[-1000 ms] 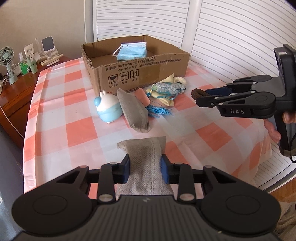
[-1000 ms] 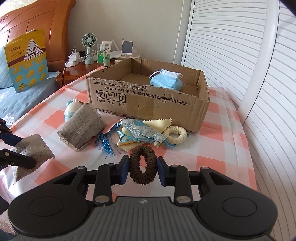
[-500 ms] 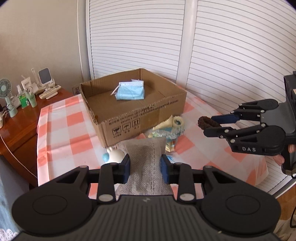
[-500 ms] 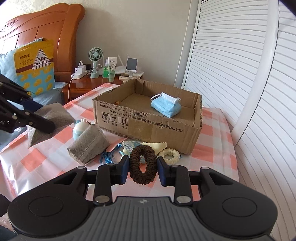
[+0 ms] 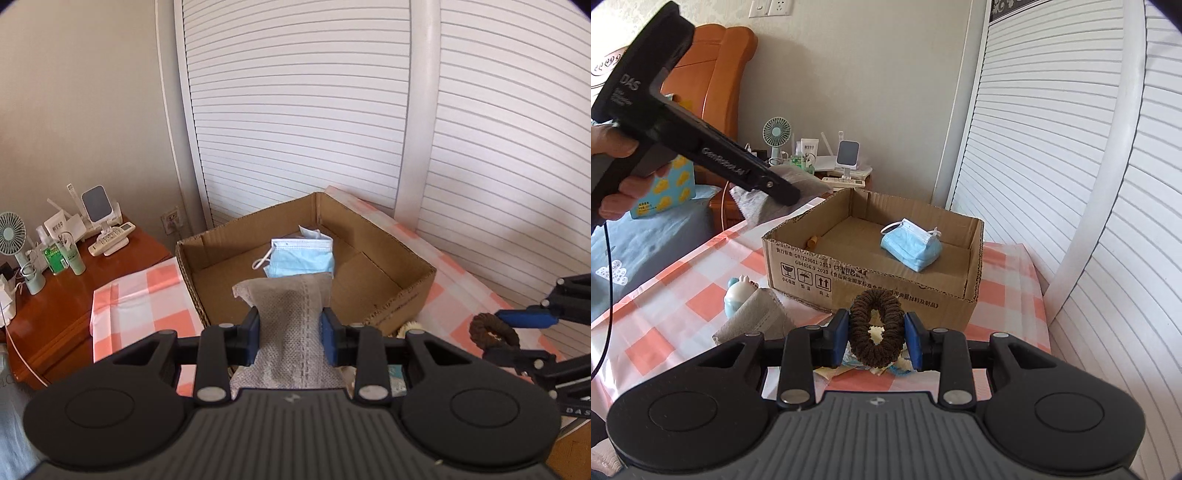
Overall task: Organize soft objects
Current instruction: 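Lower the grey sachet into the box and open the left gripper, then carry the brown hair tie into the box and open the right gripper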
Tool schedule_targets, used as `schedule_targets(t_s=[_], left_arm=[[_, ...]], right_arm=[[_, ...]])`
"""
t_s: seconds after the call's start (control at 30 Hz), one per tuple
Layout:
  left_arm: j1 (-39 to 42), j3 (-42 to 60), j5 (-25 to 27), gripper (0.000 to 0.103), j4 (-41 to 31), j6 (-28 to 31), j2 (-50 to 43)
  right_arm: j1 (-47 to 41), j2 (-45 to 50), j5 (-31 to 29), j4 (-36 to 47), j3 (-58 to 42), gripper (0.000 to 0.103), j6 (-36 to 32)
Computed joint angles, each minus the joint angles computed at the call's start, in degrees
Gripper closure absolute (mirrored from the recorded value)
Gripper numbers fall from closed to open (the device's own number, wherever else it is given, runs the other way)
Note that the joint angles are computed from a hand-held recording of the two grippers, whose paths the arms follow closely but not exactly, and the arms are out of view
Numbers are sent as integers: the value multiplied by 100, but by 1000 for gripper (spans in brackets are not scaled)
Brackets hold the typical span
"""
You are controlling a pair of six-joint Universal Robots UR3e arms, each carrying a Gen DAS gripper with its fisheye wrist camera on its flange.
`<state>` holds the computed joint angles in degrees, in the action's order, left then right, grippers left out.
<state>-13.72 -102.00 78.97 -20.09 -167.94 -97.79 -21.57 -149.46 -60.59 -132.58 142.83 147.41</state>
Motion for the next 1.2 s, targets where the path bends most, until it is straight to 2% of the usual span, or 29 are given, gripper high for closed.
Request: schedule_targets(t_s=[0.2, 0.43, 0.47, 0.53, 0.57, 0.6, 0.67, 0.8, 0.93, 1.2], left_arm=[[-122, 1508, 267, 71, -354, -74, -1164], [-234, 3423, 614, 71, -1036, -353, -2556], [-271, 3681, 770, 68, -1047, -452, -2775], [-316, 3943, 985, 51, -904, -645, -3064], [-311, 4082, 1026, 29, -922, -759, -3178], [-319, 4112, 1091, 17, -884, -846, -3222], [-328, 3966, 1211, 17, -728, -946, -3172], [-277, 3280, 1198, 9, -504, -829, -2726], [-209, 2139, 1081, 8, -73, -659, -1943], [-160, -355, 877, 3, 660, -732, -111]], right_arm=[[-99, 269, 69, -358, 31, 66, 58], [-443, 182, 272, -216, -13, 66, -25], [-464, 196, 275, -225, -23, 66, -28], [-475, 256, 258, -296, -29, 66, -10], [-476, 282, 250, -321, -33, 66, -6], [-477, 289, 239, -350, -20, 66, 5], [-446, 319, 198, -392, -24, 66, 42], [-420, 315, 162, -357, -48, 66, 28], [-260, 434, 33, -531, -77, 66, 151], [-62, 460, -90, -650, -100, 66, 400]])
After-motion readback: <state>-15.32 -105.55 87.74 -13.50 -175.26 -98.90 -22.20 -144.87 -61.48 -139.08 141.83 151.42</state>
